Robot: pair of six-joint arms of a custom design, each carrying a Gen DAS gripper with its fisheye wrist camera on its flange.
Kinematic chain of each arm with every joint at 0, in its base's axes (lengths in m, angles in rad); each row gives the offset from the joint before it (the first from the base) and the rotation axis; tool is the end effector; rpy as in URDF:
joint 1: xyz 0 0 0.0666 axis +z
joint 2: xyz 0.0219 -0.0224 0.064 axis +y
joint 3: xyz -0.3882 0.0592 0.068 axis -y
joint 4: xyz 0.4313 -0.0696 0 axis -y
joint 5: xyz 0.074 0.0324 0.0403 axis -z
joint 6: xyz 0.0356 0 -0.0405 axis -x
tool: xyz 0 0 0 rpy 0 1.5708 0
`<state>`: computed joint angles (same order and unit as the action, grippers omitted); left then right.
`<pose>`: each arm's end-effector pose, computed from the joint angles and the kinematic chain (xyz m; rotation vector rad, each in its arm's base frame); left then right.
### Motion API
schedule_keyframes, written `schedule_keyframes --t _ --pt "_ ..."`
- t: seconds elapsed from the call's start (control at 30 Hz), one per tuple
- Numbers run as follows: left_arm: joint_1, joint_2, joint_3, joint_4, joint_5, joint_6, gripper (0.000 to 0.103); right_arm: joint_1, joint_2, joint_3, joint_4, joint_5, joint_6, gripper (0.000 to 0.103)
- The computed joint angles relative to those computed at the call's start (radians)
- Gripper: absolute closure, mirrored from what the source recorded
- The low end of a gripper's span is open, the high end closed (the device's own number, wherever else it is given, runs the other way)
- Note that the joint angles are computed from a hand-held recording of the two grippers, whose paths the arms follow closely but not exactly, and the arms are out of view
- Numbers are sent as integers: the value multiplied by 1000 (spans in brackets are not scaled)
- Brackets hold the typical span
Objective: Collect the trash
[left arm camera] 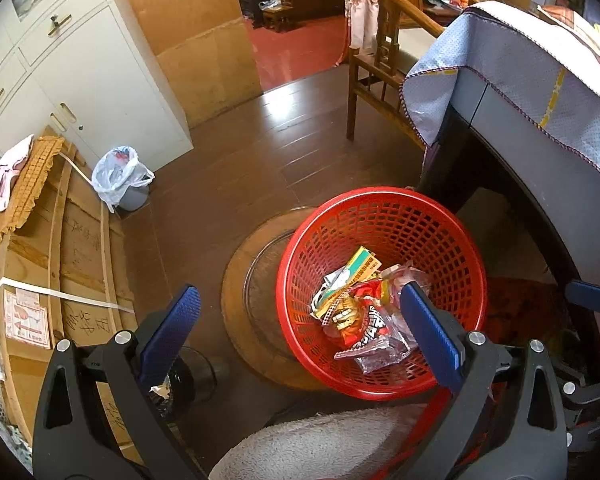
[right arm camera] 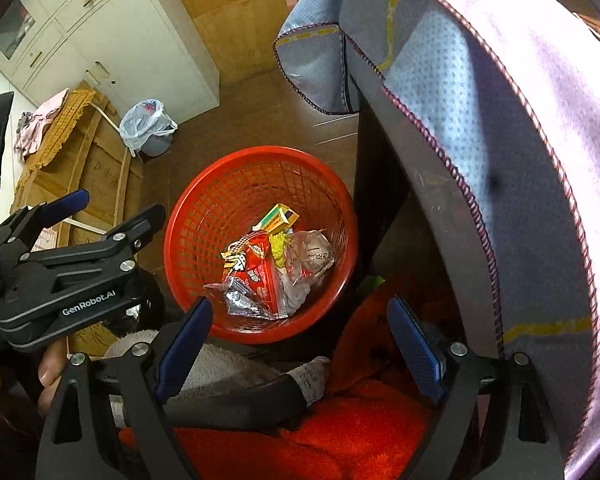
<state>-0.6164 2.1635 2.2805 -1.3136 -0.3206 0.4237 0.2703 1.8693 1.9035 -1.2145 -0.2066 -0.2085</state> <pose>0.6286 -0.4321 0.3645 0.1747 2.6539 0.1229 0.6471 0.1865 0.3957 -0.1430 2.7793 0.4107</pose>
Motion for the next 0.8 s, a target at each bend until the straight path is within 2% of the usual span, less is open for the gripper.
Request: schedule_keyframes --t 0.8 --pt "-7 -1 4 7 -3 -2 7 6 -21 -25 19 13 14 16"
